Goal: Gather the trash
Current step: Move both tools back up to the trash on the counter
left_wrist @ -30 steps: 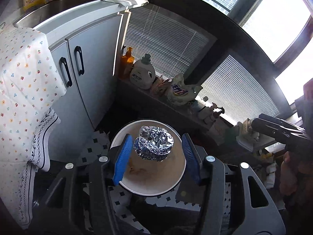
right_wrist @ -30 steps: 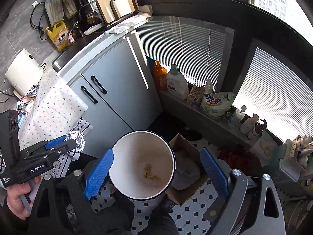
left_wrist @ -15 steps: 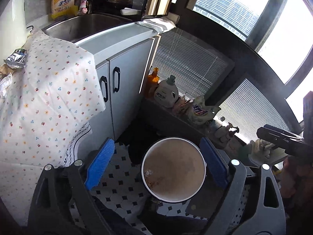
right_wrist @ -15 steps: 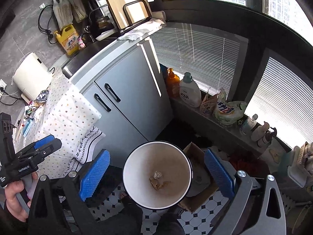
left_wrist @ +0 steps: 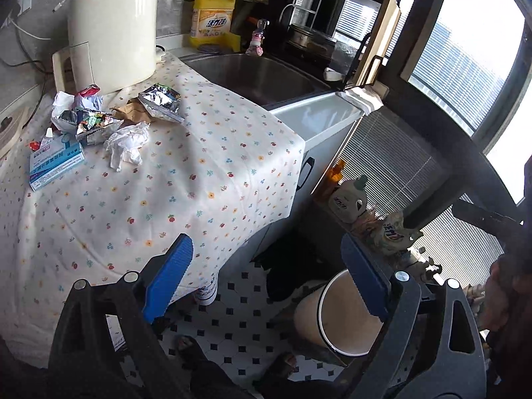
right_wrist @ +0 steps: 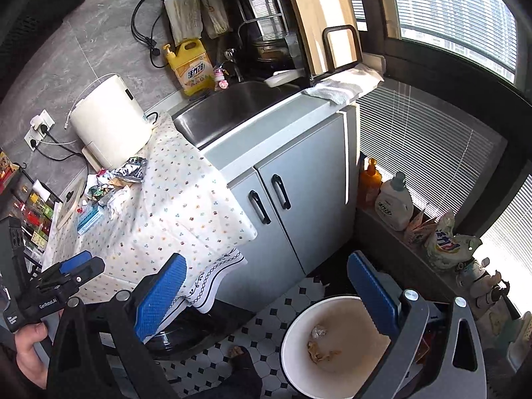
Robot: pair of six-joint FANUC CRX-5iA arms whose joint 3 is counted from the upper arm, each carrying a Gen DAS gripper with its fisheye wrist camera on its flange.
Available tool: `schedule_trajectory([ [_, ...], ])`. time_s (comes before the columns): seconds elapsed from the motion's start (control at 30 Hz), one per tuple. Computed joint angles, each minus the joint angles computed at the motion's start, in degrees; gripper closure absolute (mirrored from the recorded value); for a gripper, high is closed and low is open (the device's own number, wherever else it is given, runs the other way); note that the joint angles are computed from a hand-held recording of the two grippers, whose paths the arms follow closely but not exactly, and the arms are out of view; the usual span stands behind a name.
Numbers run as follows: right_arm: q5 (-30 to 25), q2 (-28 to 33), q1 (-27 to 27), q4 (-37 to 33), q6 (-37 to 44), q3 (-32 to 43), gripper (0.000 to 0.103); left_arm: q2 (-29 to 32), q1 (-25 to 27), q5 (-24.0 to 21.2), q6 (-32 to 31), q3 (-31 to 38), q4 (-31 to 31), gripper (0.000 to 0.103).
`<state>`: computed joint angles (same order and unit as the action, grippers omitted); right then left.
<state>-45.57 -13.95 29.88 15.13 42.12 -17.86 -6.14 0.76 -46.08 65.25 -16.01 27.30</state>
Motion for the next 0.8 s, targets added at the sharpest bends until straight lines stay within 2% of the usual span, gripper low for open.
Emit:
schedule_trajectory([
  [0.37, 2.1, 11.6, 5.5, 2.4, -1.7, 11.3, 0.008, -1.2, 12.0, 1.9, -3.6, -1.4, 3.8, 0.013],
  [0.8, 2.4, 21.5, 11.4, 17.4, -15.6, 17.8, 0.008, 3.9, 22.1, 2.5, -12.7, 0.8, 10.9, 0.013],
])
